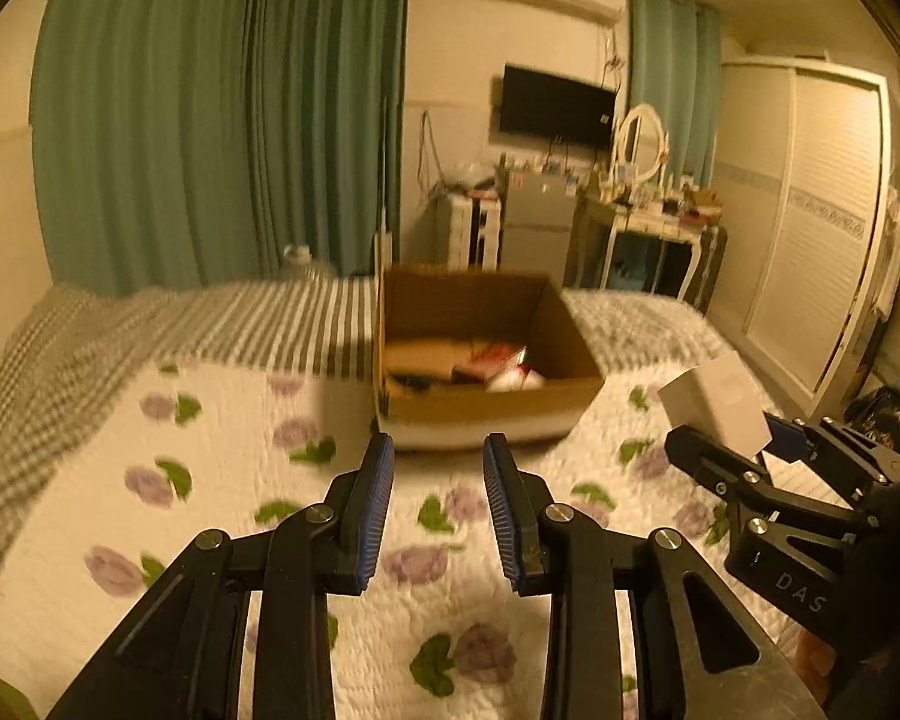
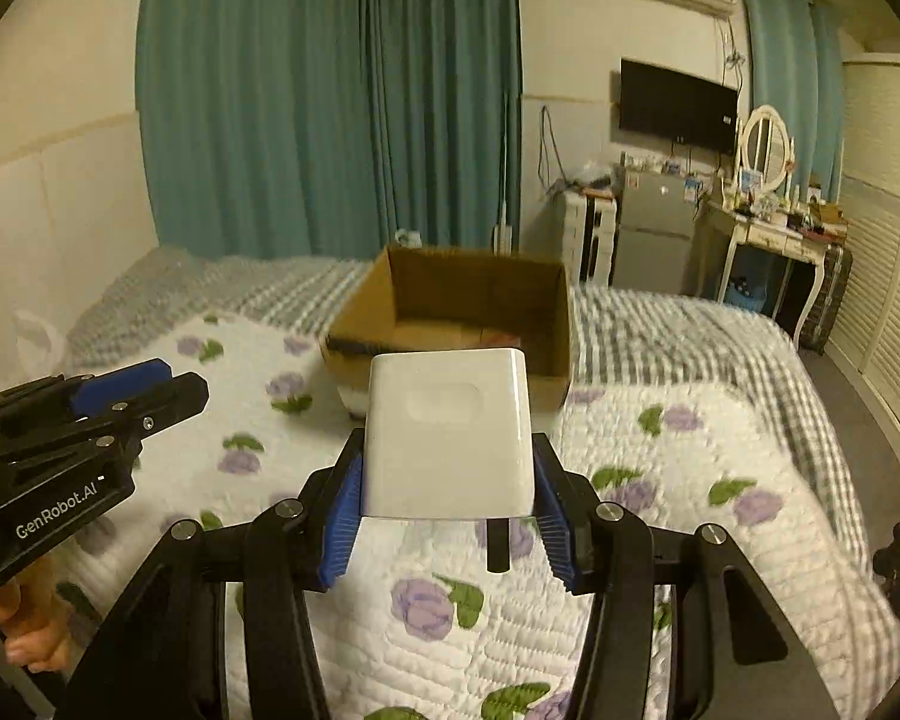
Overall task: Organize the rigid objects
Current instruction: 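Carry the white charger with the right gripper over the box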
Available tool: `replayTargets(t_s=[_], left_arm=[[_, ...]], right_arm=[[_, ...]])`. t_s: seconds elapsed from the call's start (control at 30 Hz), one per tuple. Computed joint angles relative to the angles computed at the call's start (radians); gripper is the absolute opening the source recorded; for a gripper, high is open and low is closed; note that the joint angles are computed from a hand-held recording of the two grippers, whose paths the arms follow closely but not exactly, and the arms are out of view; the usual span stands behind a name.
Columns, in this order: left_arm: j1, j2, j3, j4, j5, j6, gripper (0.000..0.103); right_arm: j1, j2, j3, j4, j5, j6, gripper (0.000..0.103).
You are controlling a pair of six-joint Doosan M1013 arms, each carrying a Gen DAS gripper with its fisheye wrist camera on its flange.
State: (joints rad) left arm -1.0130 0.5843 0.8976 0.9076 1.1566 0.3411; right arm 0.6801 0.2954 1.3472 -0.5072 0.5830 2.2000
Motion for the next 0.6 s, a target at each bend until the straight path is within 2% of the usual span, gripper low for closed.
replayTargets(t_s=[0.27,0.6], left_arm=[[-0.003,-0.005,-0.054,0.138,-0.023,0.009,0.031],[0.033,0.022,-0.149,0.211,-0.08,0.047,0.031]], right_arm=[[0.003,-0.013,-0.053,-0.085,-0.056,0.013,0.05],[-0.012,0.023,-0.162,-0.092,-0.108,-0.039,0.05]])
